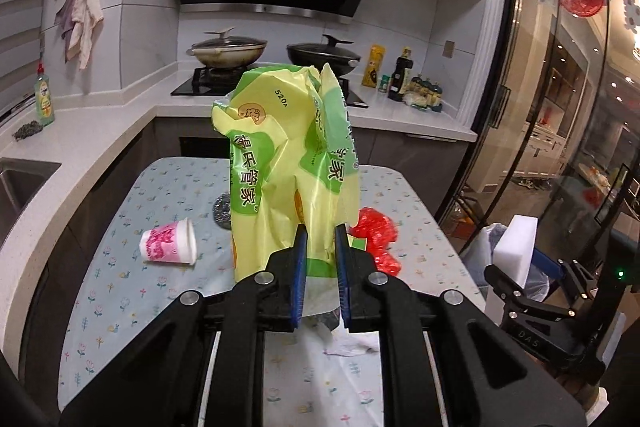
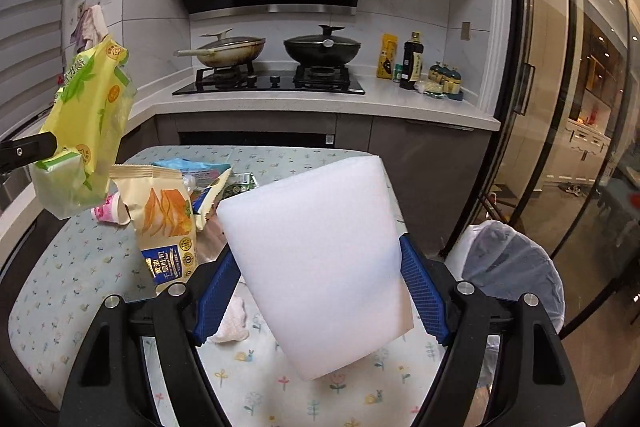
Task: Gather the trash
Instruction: 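Carry the snack bag and sponge to the bin and release both inside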
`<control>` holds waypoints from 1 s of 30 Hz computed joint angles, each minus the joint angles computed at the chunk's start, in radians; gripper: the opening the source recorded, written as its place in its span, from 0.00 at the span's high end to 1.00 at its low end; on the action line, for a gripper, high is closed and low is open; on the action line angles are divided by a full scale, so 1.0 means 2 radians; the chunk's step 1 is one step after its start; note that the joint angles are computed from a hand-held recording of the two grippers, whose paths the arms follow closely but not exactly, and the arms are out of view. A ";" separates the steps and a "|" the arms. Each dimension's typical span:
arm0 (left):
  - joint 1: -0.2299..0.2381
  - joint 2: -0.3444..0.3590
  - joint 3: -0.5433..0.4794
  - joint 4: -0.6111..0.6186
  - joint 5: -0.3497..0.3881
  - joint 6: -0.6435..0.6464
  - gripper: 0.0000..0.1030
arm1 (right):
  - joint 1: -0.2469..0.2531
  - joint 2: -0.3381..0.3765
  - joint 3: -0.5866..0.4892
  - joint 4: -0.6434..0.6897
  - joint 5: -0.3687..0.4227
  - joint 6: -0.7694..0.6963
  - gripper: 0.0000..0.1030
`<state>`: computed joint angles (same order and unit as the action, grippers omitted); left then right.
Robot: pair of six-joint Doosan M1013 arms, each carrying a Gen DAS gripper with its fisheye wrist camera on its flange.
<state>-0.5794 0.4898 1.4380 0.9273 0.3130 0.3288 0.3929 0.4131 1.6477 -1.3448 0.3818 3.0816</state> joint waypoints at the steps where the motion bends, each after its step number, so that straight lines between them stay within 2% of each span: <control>1: -0.004 0.001 -0.004 -0.005 -0.004 0.009 0.87 | -0.003 -0.006 0.008 -0.013 0.003 0.016 0.28; 6: -0.024 0.013 -0.033 -0.055 -0.019 0.075 0.87 | -0.020 -0.031 0.040 -0.051 0.015 0.071 0.28; 17: -0.062 0.066 -0.114 -0.275 -0.007 0.322 0.87 | -0.062 -0.060 0.083 -0.063 0.044 0.102 0.28; 26: -0.076 0.124 -0.200 -0.472 0.050 0.536 0.87 | -0.097 -0.057 0.091 -0.041 0.047 0.100 0.28; 30: -0.080 0.159 -0.252 -0.519 0.092 0.589 0.87 | -0.110 -0.050 0.086 -0.027 0.048 0.090 0.28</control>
